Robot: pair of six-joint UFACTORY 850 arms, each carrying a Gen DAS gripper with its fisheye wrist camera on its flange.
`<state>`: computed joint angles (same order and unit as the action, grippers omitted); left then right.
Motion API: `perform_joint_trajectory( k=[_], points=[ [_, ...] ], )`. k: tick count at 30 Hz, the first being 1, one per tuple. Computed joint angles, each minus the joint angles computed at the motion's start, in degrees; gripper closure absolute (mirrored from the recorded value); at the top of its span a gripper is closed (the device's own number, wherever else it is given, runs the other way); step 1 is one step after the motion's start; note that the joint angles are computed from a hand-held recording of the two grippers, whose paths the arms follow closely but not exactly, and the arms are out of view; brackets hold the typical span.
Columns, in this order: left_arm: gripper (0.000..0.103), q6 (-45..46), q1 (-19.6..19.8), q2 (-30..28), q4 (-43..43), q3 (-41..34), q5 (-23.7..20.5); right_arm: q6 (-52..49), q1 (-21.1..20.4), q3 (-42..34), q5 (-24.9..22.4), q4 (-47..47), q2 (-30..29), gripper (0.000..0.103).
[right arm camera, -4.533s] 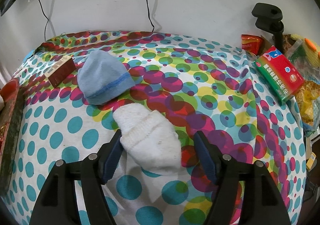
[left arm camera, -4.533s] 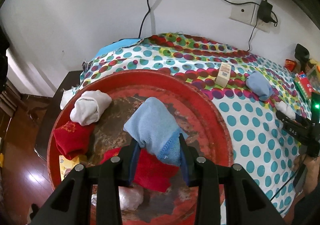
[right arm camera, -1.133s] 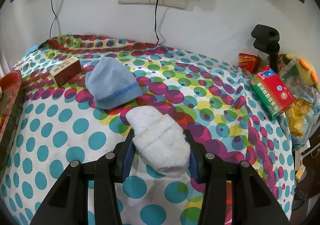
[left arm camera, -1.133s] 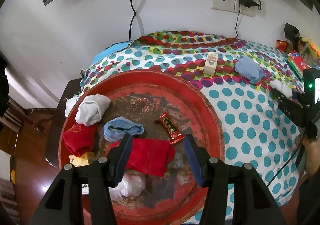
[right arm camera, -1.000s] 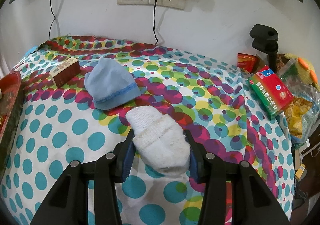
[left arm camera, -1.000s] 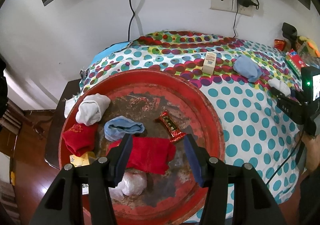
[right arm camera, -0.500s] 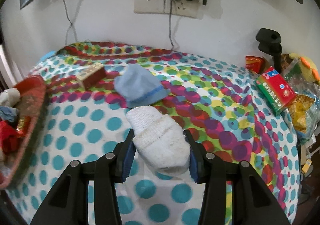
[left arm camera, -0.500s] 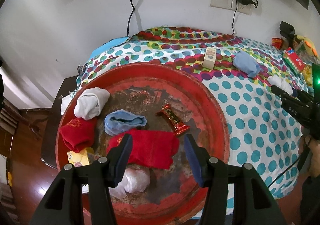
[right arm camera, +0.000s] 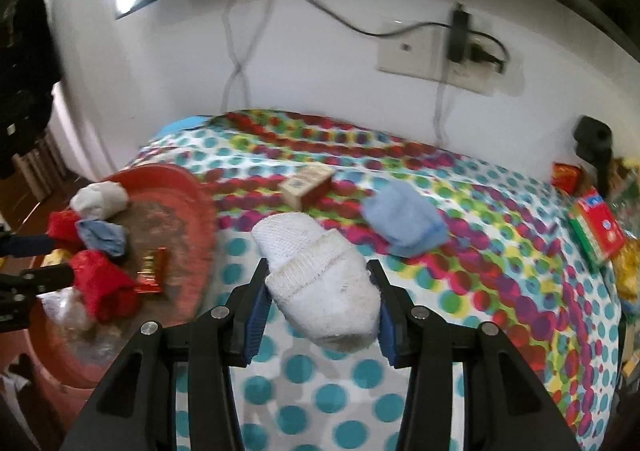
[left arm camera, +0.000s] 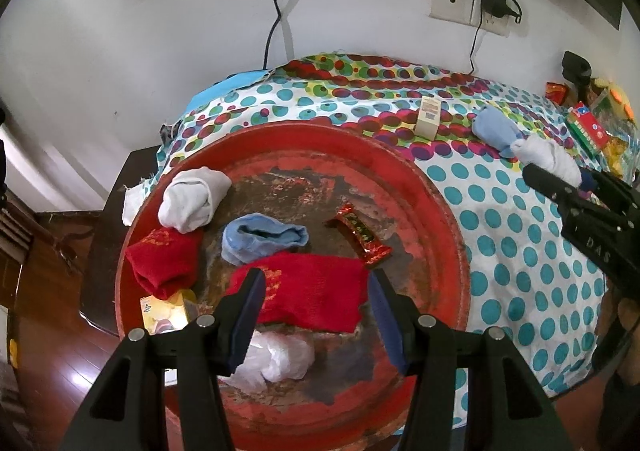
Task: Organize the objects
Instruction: 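Carry the white sock in the right tool into the tray and release it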
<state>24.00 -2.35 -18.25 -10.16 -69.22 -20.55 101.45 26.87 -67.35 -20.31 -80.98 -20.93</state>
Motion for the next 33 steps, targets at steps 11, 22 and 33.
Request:
perform_joint_trajectory(
  k=[11, 22, 33],
  points=[
    [0.048, 3.2, 4.0, 0.4, -4.3, -0.6, 0.5, -9.7, 4.4, -5.0, 2.9, 7.2, -3.3, 0.059],
    [0.048, 0.5, 6.9, 0.4, -2.3, -1.2, 1.1, -27.4, 8.2, -8.7, 7.2, 22.6, -7.6, 0.059],
    [0.048, 1.7, 5.6, -0.5, -2.2, -1.3, 0.3, -58.1, 8.6, -9.2, 13.0, 54.0, -9.6, 0.056]
  ],
)
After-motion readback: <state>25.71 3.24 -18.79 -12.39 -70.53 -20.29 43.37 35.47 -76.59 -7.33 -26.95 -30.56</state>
